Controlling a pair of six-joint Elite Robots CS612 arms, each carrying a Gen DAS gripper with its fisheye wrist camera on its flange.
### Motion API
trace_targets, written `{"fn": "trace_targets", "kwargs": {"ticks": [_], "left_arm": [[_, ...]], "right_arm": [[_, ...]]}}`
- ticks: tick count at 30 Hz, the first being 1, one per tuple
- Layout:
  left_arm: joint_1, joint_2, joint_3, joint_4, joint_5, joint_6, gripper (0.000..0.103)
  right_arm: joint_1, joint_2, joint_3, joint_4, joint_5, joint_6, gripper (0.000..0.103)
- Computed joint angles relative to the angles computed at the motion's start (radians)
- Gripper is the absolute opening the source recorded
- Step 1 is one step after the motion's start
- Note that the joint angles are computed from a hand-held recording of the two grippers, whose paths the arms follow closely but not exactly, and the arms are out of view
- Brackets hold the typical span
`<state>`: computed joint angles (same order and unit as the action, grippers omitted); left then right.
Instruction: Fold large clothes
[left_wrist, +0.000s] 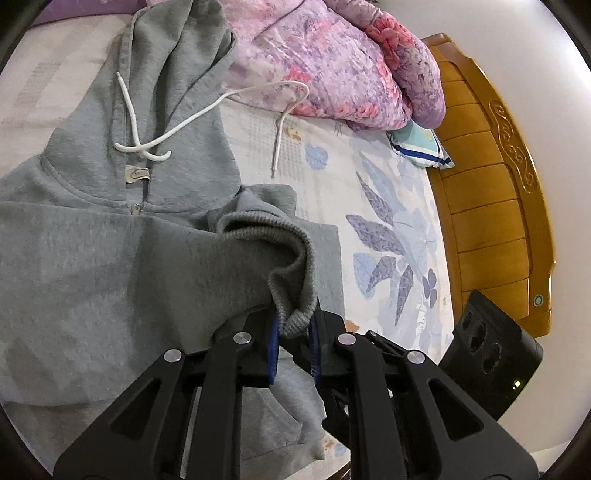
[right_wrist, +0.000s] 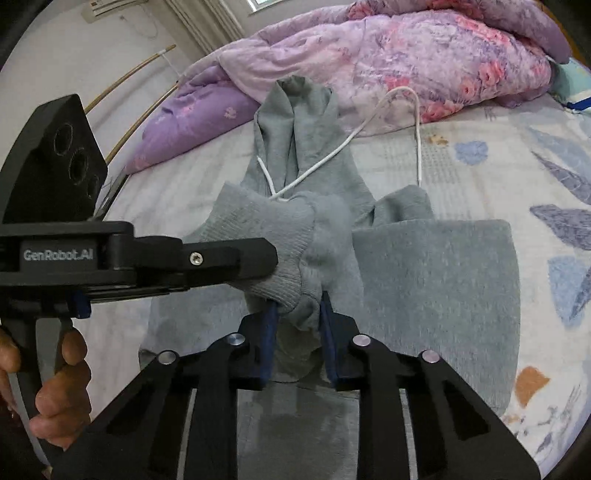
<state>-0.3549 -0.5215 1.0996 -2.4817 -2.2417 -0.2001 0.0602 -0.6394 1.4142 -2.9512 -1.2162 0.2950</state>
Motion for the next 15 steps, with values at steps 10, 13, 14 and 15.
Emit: {"fn": "trace_targets", "kwargs": {"ticks": [10,13,14,15], "left_arm": [[-0.012,-0.010,0.047,-0.126,0.080,-0.116,0.082],[-0.030,0.000,0.036,-0.064,0.140,-0.082,0.082],[-0.035,0.003,0.034,-0.060,0.152,-0.079,0.082],[-0.041,0.005,0.034,-0.060,0.163,-0.078,0.082]], "right_arm": [[-0.105,-0.072,0.193,-0.266,-0.121,0.374,0.013],[-0.137,-0.115,0.271,-0.288,-0.242,0.424,0.013],[-0.152,-0.127,0.296,-0.295,-0.264,0.443,0.013],[-0.166,-0.135,0.318,-0.301,-0.279,0.466,0.013]]}}
